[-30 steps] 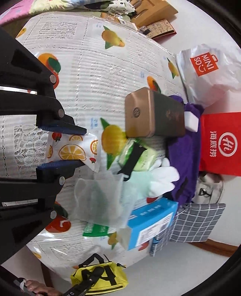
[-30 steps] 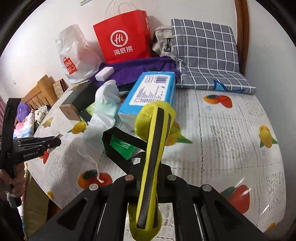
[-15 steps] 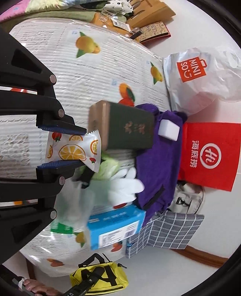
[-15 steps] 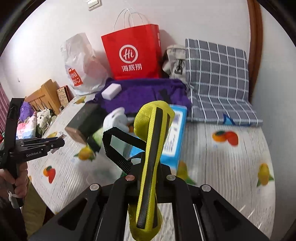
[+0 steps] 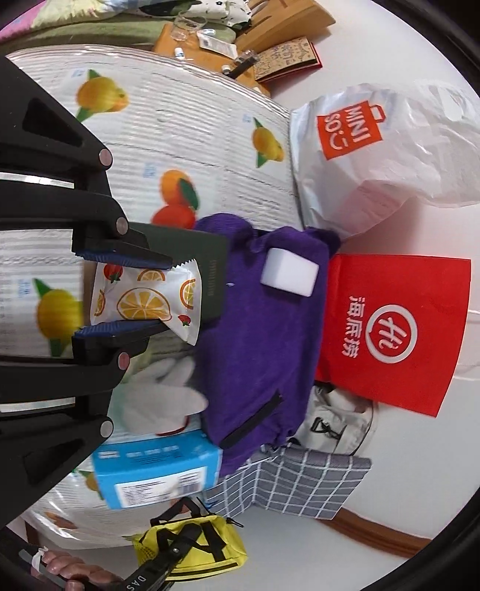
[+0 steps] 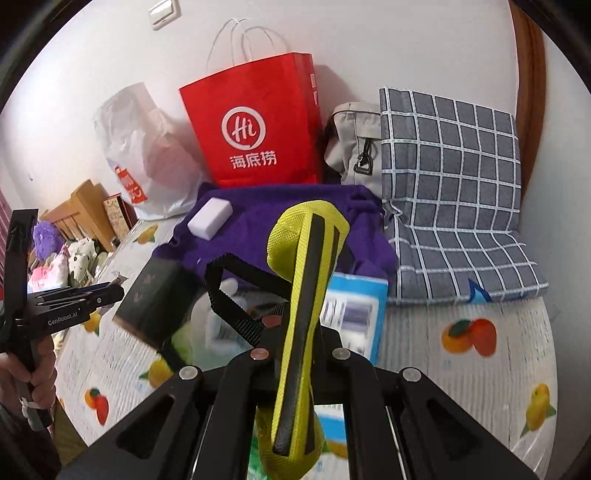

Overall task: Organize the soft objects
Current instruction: 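Carry the snack packet and the yellow pouch over the purple towel with both grippers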

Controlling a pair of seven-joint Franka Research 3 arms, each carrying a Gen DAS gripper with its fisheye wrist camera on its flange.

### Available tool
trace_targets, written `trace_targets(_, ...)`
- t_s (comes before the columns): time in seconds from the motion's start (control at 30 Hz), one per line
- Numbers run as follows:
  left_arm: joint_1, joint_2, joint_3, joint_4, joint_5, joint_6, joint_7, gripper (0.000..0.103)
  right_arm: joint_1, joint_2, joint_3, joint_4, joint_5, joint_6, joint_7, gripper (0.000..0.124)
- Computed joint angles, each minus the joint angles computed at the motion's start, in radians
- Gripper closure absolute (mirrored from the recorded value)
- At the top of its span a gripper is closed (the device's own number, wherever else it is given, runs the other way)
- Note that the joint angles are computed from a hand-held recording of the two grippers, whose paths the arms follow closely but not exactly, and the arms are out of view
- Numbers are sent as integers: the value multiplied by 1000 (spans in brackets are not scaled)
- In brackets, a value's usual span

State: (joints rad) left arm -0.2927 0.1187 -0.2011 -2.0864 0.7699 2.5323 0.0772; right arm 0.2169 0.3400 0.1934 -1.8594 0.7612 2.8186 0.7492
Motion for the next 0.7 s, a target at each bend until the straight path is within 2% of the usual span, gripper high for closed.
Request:
trace_targets(0.37,35,82,42,89,-34,52,75,78,36,193,-38,268,-186,-96,177,119)
trace_targets(0.6,69,128,65,103,-109,142,124,78,56,295,-47,411,-284,-135,247,119)
trace_targets(0.7,76,152,75,121,-136,154,153,78,59,344,-47,481,-309,-159,273,119)
